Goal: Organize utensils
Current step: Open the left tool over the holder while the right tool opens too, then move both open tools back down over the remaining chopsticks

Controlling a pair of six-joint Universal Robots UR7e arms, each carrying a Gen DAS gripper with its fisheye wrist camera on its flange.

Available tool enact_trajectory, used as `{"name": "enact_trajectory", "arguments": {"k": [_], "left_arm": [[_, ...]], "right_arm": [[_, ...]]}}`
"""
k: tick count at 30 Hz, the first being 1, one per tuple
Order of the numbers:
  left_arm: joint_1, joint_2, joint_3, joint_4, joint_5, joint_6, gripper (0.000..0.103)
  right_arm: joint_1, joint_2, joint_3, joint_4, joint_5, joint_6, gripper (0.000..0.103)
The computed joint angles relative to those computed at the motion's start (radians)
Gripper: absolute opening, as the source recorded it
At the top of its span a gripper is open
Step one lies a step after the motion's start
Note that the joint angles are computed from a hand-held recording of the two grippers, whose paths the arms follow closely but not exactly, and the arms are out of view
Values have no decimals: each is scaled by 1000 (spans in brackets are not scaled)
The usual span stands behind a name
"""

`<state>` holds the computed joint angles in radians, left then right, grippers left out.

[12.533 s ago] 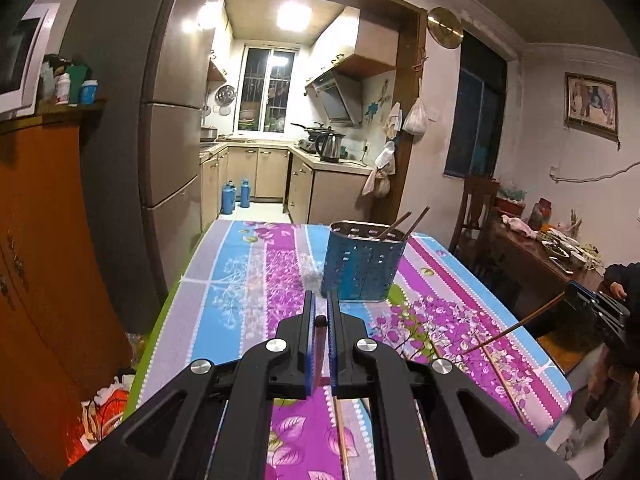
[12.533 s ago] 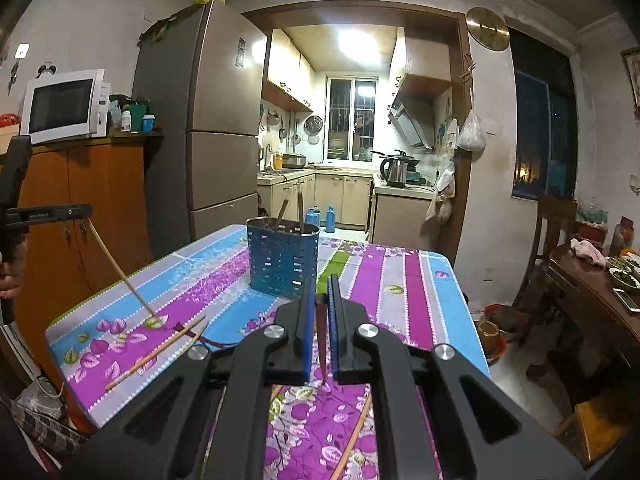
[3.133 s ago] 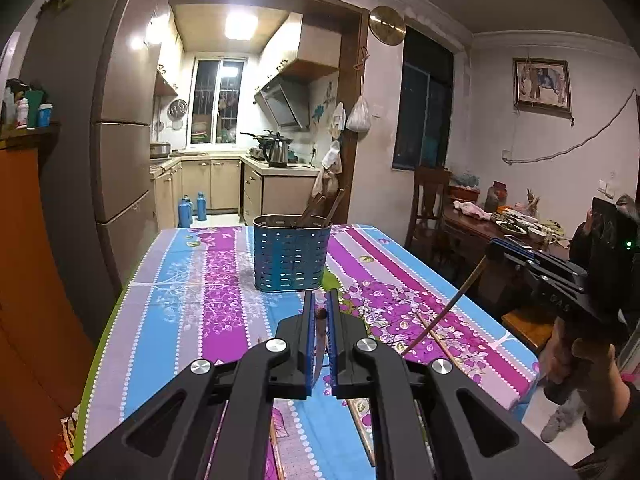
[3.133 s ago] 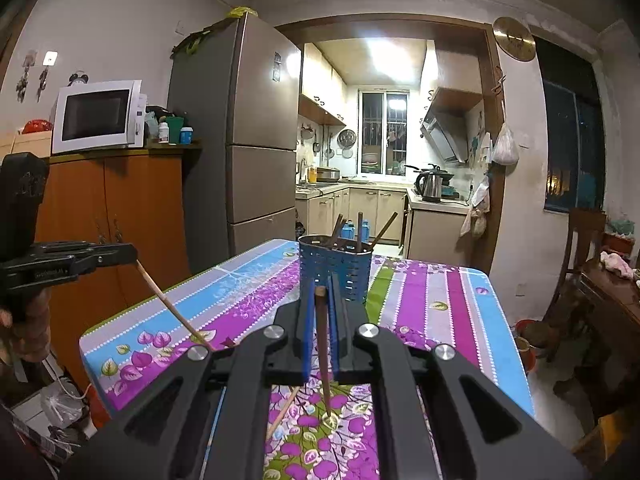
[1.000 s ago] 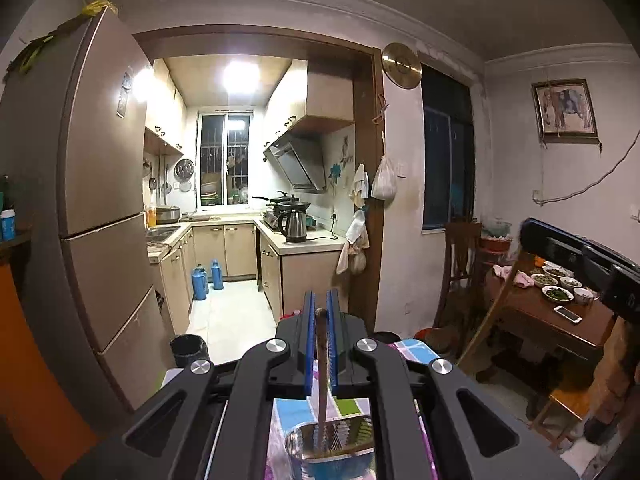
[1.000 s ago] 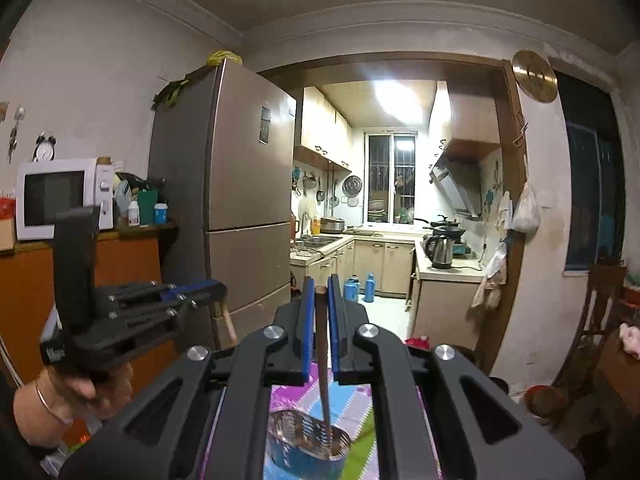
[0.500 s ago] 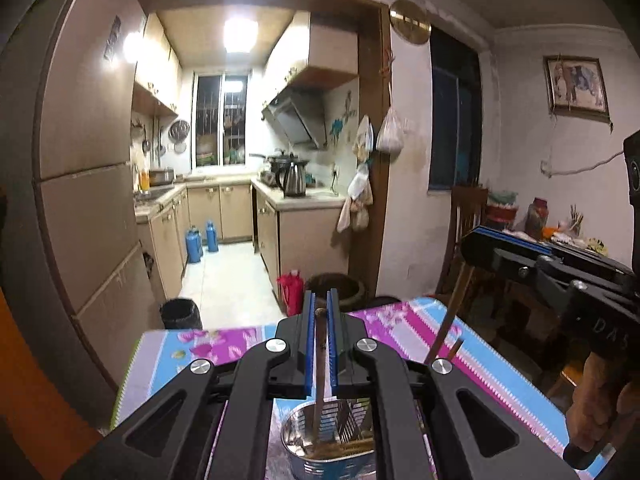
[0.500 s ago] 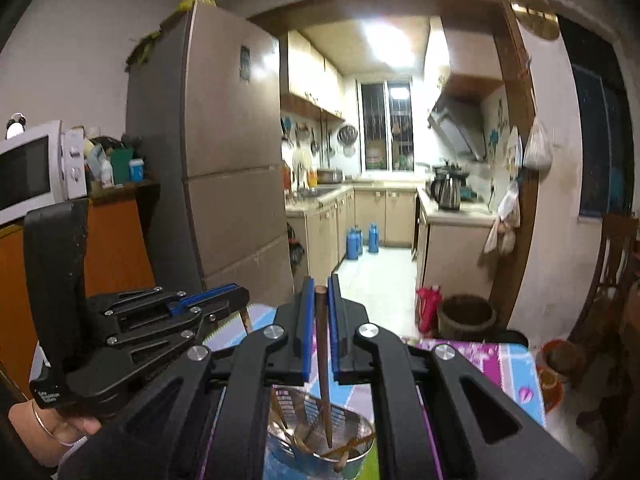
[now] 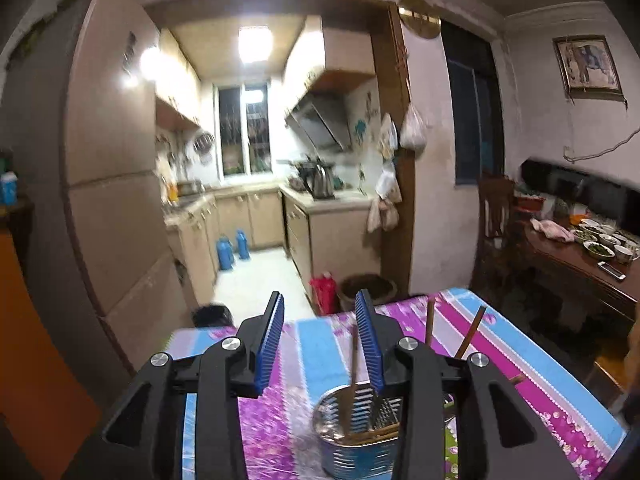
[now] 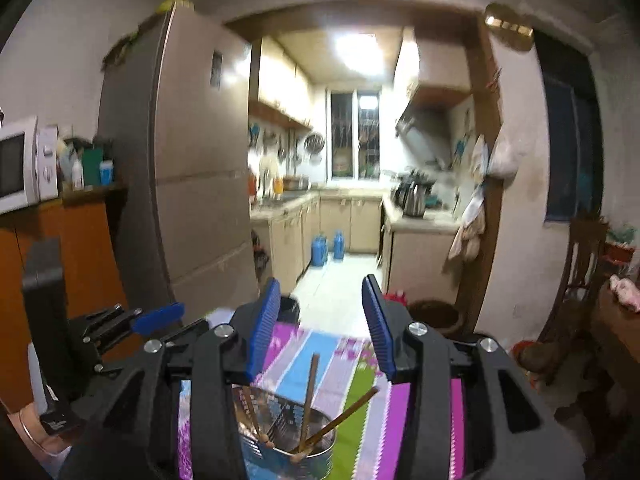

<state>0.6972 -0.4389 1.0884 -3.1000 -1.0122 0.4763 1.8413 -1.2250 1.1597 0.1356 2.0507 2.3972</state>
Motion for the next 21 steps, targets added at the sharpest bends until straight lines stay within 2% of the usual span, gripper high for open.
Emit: {"name": "enact_trajectory", "arguments": {"k": [2, 5, 7, 8, 10, 12, 14, 15, 17, 18, 21], "left_arm": [[-17, -36, 68, -89, 16, 40, 38], [-40, -79, 142, -169, 31, 65, 43], [-63, -98, 190, -253, 71, 106, 52], [-70, -109, 212, -276, 75, 119, 55], [-92, -143, 286, -355, 85, 150, 69], [-113, -171, 349, -423, 97, 173, 74], [-141, -205, 424, -505, 115, 193, 85], [-153, -219, 453, -532, 131, 191, 97], [-179, -254, 527, -620, 153, 197, 100], [-191, -291, 589, -642, 142, 187, 100], [-214, -385, 717, -578, 147, 110, 100]], "right_arm": [[20, -51, 62, -51, 10, -22, 43], [50, -134, 175, -144, 30, -64, 63], [71, -193, 262, -198, 47, -90, 72], [79, -215, 296, -221, 50, -98, 82], [97, -286, 401, -295, 49, -109, 96], [114, -344, 488, -363, 63, -113, 98], [132, -387, 548, -398, 88, -102, 98], [141, -406, 574, -407, 107, -99, 98], [166, -445, 633, -439, 155, -106, 98], [177, -462, 661, -458, 172, -115, 98], [213, -531, 767, -528, 215, -158, 98]]}}
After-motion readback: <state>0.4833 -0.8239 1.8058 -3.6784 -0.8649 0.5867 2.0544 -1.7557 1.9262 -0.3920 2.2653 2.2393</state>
